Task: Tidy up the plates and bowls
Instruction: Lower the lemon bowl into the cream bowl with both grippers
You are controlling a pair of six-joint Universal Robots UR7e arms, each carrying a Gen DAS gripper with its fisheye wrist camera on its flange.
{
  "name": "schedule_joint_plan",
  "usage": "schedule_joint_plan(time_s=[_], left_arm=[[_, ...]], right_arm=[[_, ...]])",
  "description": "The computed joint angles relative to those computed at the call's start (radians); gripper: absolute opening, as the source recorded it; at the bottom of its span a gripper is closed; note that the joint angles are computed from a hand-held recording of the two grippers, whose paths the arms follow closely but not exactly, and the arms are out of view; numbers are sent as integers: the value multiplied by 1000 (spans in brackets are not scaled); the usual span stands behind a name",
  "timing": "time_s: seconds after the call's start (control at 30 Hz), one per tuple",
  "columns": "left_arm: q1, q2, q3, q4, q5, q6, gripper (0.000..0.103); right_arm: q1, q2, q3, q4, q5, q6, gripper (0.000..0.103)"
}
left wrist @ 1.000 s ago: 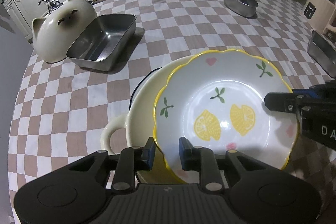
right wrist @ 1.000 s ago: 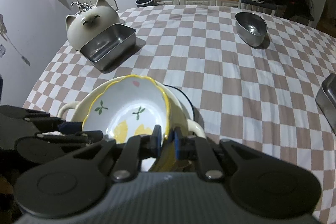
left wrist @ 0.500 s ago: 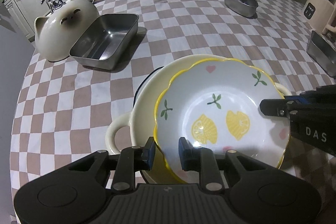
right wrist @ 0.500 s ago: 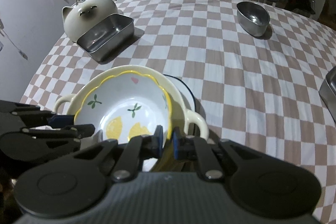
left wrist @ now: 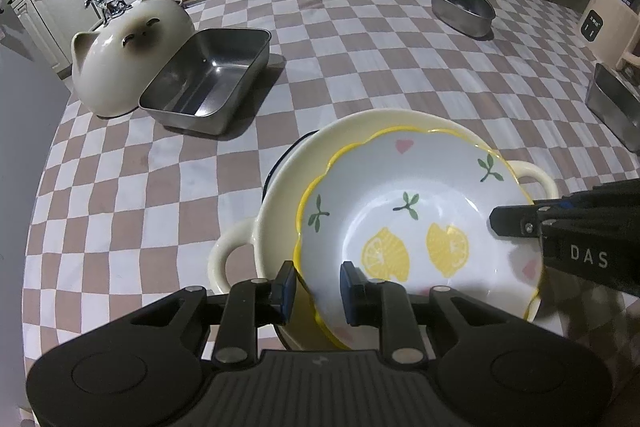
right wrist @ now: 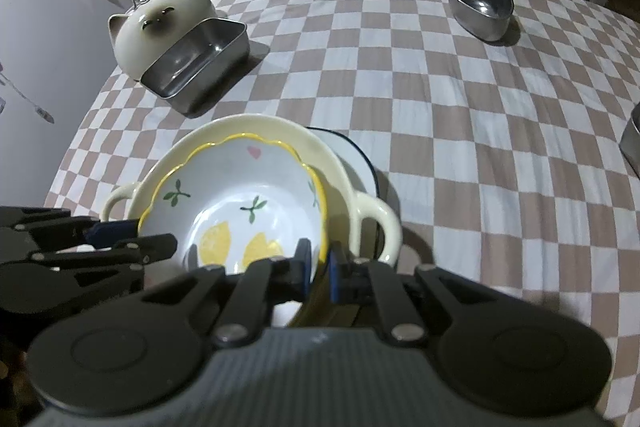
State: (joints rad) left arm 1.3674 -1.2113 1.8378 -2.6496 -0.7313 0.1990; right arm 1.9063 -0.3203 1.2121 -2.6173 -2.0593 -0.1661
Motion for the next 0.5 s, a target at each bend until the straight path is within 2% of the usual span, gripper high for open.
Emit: schedule_joint_plan(time_s=[0.17, 0.37, 0.5], left_arm=[[2, -3, -2, -4, -7, -2, 25], [7, -9, -2, -5, -30, -7, 25], [6, -8, -2, -3, -26, -7, 25]], right_arm=[[-6, 1, -13, 28, 4, 11, 12], [-14, -21, -12, 71, 48, 66, 20], [-21, -31, -2, 73, 70, 68, 19]])
